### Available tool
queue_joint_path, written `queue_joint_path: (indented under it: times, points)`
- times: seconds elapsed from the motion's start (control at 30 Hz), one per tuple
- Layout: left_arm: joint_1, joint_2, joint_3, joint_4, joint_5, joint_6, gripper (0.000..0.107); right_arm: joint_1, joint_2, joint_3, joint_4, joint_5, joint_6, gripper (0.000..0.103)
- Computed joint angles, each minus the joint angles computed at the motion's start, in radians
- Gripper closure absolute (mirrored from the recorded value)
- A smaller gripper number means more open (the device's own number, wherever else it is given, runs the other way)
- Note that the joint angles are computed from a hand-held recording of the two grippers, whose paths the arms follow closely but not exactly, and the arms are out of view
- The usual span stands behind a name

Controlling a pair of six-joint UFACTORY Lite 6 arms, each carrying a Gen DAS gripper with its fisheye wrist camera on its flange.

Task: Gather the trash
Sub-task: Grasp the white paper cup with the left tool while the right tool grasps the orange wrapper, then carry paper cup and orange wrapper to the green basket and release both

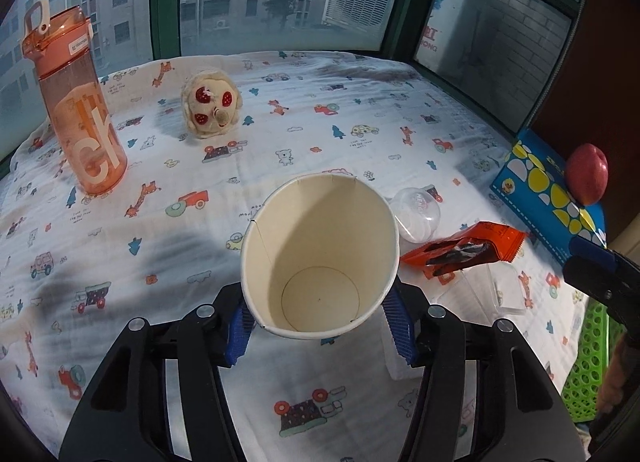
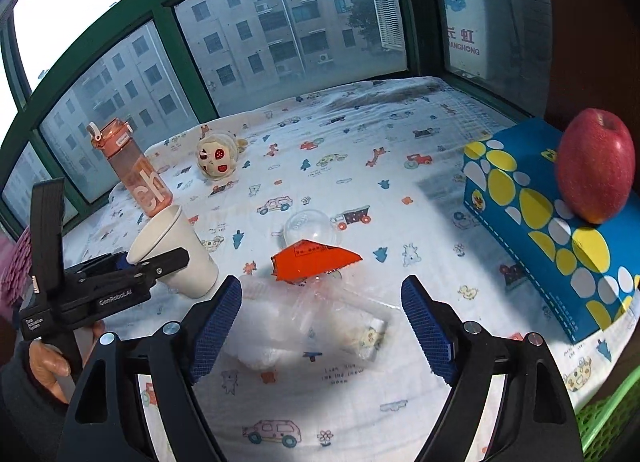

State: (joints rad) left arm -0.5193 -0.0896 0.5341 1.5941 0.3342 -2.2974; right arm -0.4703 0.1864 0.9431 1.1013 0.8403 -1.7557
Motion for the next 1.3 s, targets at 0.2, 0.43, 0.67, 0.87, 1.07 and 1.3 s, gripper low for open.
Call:
queue_joint_path:
  times: [0.2, 0.43, 0.67, 0.87, 1.07, 1.3]
  points:
    - [0.011, -0.081, -0.051, -0.068, 0.0, 0.068, 0.051, 0.117, 0.057, 0.021, 0.057, -0.125, -0.045, 0.021]
    - [0.013, -0.112, -0.076, -0.094, 0.002, 0.094, 0.051, 0.193, 0.179, 0.103, 0.032, -0.177, -0.002, 0.021]
    - [0.018, -0.109, -0.087, -0.087, -0.007, 0.081, 0.051, 0.226, 0.232, 0.129, 0.025, -0.198, 0.006, 0.043]
    - [0.016, -0.133, -0.098, -0.132, 0.003, 0.122, 0.051, 0.201, 0.185, 0.094, 0.063, -0.175, -0.017, 0.044]
    - [-0.043, -0.185, -0.094, -0.25, 0.053, 0.217, 0.051, 0.113, 0.084, 0.052, 0.043, -0.07, -0.001, 0.044]
    - [-0.191, -0.235, -0.056, -0.38, 0.166, 0.29, 0.051, -0.049, -0.062, -0.008, -0.03, 0.05, 0.021, 0.044]
